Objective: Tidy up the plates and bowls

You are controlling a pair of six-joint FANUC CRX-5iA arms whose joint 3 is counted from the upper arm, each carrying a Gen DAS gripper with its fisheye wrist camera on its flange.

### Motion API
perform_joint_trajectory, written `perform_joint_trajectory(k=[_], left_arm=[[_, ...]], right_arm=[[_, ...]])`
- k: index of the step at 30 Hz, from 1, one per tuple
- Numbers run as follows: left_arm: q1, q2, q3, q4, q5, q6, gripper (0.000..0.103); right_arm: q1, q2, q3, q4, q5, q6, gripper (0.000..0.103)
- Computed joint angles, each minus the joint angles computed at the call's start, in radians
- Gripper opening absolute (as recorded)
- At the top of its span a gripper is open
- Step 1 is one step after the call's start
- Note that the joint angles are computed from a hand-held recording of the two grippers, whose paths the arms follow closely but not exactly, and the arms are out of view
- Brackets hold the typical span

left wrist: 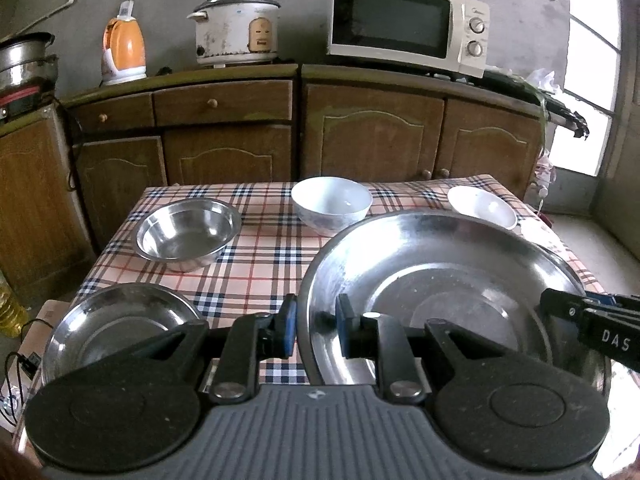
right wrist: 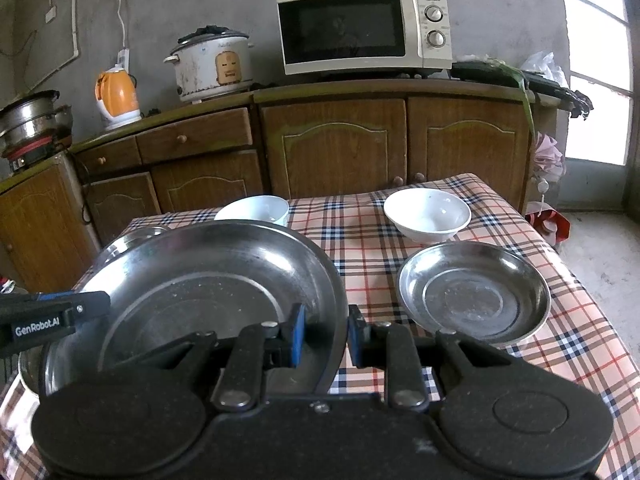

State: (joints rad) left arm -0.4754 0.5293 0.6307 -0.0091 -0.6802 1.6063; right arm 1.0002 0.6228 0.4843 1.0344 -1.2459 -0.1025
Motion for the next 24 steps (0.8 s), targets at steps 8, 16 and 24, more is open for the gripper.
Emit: perform_joint_trajectory(k=[8, 16, 24], left_arm=[[-0.004, -0.01, -0.015, -0.007, 0.001, 0.004, 0.021], [-0.007, -0.029, -0.036, -0.024, -0.003, 0.015, 0.021], [-0.01, -0.034, -0.053, -0.012, -0.009, 0.005, 0.021]], right_arm=[[0.007, -0.016, -0.026, 0.003, 0.001, -0.019, 0.028], [0.015, -0.034, -0.06, 0.006, 0.015, -0.042, 0.028], [0.026, -0.051, -0.09, 0.008, 0.009, -0.063, 0.028]])
